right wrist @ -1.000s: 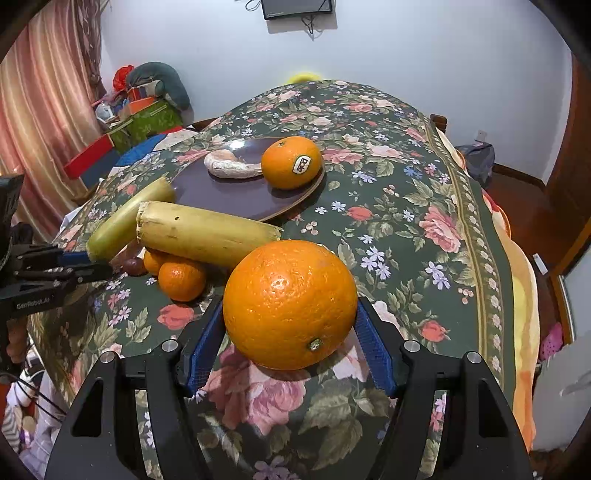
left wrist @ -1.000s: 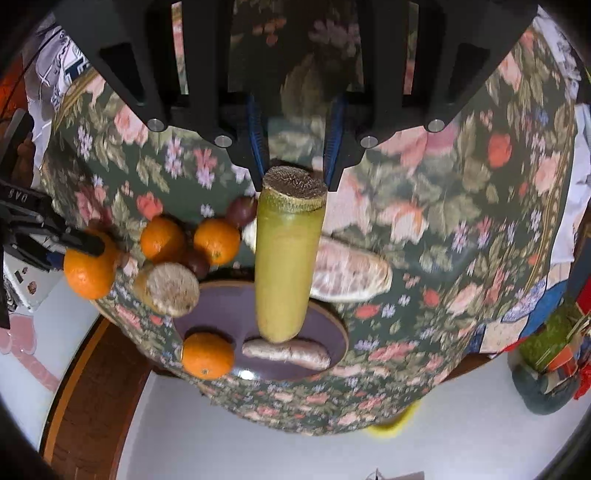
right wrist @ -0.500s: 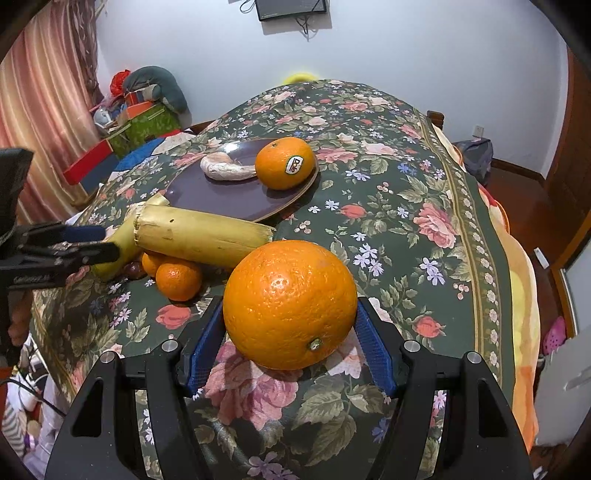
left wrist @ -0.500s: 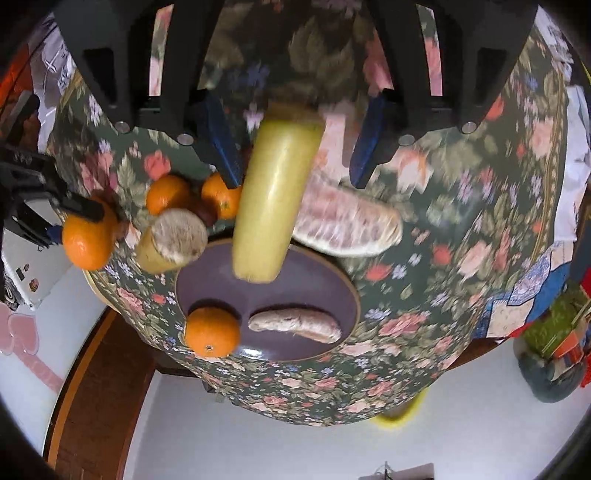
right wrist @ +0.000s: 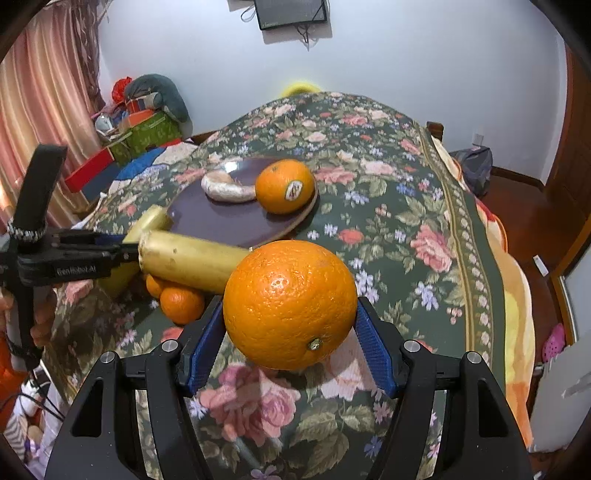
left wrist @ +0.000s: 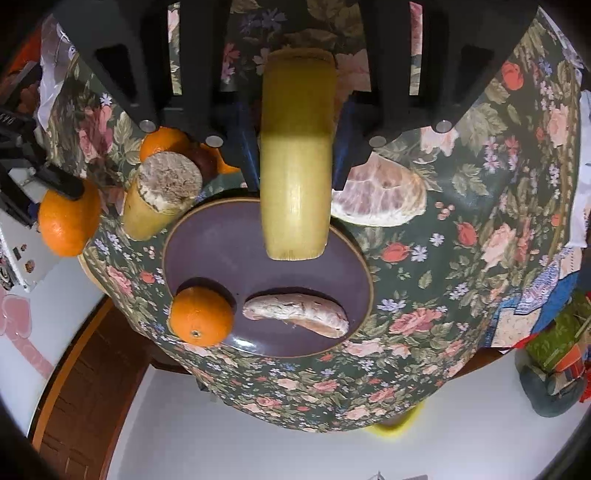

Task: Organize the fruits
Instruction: 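Lift the yellow fruit with the left tool while the right tool carries the orange toward the plate, then lower the yellow fruit and orange onto the plate and open both tools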

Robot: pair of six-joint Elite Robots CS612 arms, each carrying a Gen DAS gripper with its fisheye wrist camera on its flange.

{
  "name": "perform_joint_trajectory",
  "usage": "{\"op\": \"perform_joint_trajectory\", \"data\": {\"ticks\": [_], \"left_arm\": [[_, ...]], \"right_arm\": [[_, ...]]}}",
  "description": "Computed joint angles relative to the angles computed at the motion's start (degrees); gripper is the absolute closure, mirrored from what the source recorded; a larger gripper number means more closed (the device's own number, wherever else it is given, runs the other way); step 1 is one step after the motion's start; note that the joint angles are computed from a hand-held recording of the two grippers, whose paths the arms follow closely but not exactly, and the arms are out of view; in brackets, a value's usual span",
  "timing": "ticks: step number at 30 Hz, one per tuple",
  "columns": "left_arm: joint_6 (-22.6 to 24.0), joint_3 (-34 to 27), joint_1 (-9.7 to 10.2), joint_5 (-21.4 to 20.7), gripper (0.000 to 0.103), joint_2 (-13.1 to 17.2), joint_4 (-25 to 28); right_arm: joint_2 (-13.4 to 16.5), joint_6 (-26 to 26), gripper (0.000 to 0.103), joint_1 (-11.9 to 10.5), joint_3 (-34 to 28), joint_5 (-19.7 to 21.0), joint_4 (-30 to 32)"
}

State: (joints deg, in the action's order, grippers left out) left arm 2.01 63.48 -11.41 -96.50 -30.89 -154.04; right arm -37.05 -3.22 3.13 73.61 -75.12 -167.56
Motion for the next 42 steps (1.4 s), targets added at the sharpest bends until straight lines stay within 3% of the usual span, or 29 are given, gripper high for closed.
{"op": "perform_joint_trajectory", "data": {"ticks": [8,19,29,38,42], "left_arm": [[-1.9,2.9,0.65,0.9,0.066,-2.0,-5.6],[-3.8,2.7,1.25,-1.3,0.066,-3.1,-10.5],[-2.7,-1.6,0.22,-5.9,0.066,-1.0,-7.9],[-3.3,-6.6,0.10,-9.0,0.066,1.9,-1.8],[-4.6,-9.3,0.26,-7.8,0.066,3.5,1.3]], "right_arm": [[0.4,0.0,0.038,0.2,-1.9,0.2,-2.2],[2.1,0.7,0.038,0.5,-5.9,0.7,-3.2],[3.6,0.2,0.038,0.7,-9.0,0.7,-2.1],[5.1,-0.8,0.038,0.8,-11.6,1.5,0.0],[5.9,-1.3,0.038,1.0,-12.9,1.8,1.1]]}}
